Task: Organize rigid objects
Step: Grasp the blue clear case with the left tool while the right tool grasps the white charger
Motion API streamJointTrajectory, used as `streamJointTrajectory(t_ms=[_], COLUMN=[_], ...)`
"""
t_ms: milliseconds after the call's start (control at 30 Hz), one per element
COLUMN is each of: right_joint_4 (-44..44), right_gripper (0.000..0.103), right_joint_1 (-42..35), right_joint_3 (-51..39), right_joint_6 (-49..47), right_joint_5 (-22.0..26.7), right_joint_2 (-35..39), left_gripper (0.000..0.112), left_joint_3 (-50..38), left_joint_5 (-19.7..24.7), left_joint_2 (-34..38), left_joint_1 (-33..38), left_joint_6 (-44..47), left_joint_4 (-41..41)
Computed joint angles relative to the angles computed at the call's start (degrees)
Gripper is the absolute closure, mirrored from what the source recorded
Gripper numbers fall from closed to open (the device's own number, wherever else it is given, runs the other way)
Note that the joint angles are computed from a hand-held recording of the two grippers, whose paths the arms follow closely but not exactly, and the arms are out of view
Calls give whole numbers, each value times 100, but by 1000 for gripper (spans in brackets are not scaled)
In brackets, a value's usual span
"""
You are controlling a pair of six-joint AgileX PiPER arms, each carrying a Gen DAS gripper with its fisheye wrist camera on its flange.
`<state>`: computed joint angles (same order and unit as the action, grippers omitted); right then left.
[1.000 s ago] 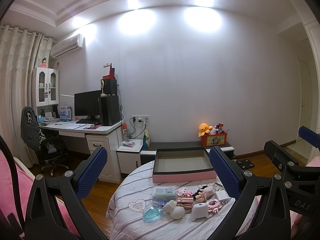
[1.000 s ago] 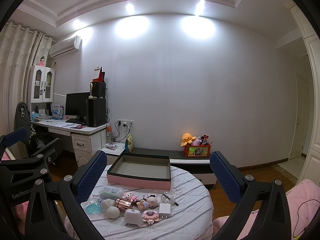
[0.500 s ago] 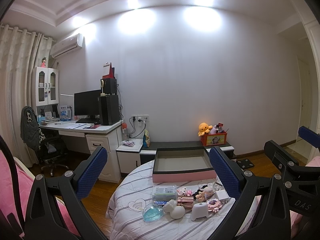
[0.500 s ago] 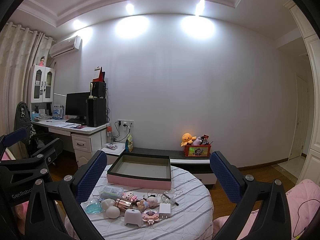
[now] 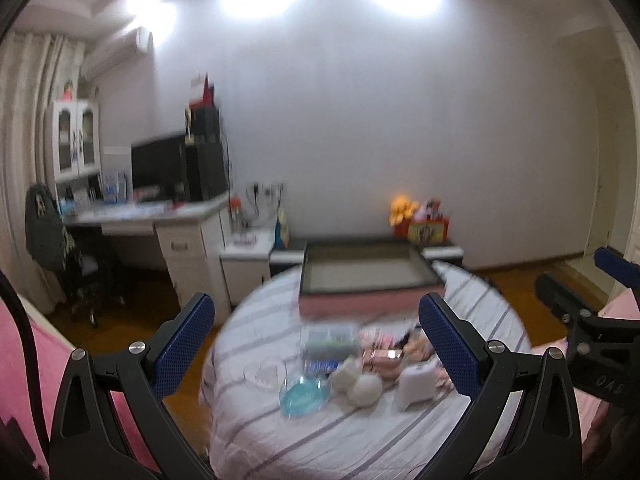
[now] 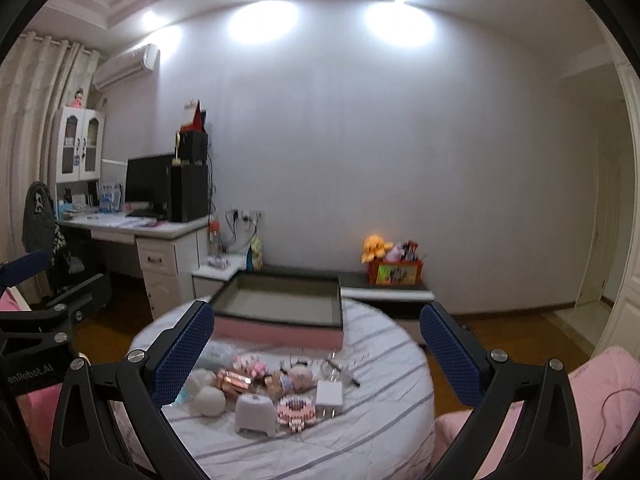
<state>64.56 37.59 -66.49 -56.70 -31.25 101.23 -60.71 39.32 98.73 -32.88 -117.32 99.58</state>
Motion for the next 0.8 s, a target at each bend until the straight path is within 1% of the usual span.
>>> streamJointTrajectory(t_ms=[67, 167, 233, 300, 333, 433, 467, 500, 567, 633, 733, 800], right_joint_4=[35, 73, 138, 168, 323, 731, 724, 817, 1050, 1155, 1825, 2731], right_gripper=[0, 0, 0, 0, 0, 0, 0, 0, 0, 0, 0, 0], right_joint_1=[-157, -372, -473, -568, -614, -764, -807, -846, -912, -948, -1016, -1087], right_joint_3=[-191, -476, -637, -761, -866, -1163, -1220, -1295, -1437, -1499, -1654, -1877], right_joint_6=[37, 109, 93, 112, -20, -410, -408, -514, -803, -969, -1676, -2582], right_joint_5=[216, 532, 660, 745, 828, 1112, 1163, 1239, 1379, 1413, 1527, 1584], right_joint_2=[352, 863, 1158, 1437, 1576, 1963, 2059, 2147, 2307, 2411, 2559, 2725], left_gripper=[9, 9, 9, 9, 9, 9, 9, 9, 9, 9, 9, 9], left_joint_3=[-71, -274, -418, -521, -557, -746, -864, -924, -1133, -1347, -1690, -1952], left_joint_5=[-397, -881, -1227, -1540, -1585, -1795, -1869, -1876, -1815, -1931, -2013, -2051], left_joint_2=[320, 913, 1181, 1466, 1562, 1852, 1966, 2061, 2281, 2476, 2730, 2900], left_joint_1=[309, 676, 870, 1036, 1063, 1205, 1257, 1284, 1350, 1450, 1588, 1647], left_joint_6=[-139, -170, -65, -153, -162, 192, 517, 659, 1112, 1497, 2268, 2886], left_joint_4=[25, -60, -229, -123, -103, -449, -738, -826, -1216, -1535, -2222, -2754])
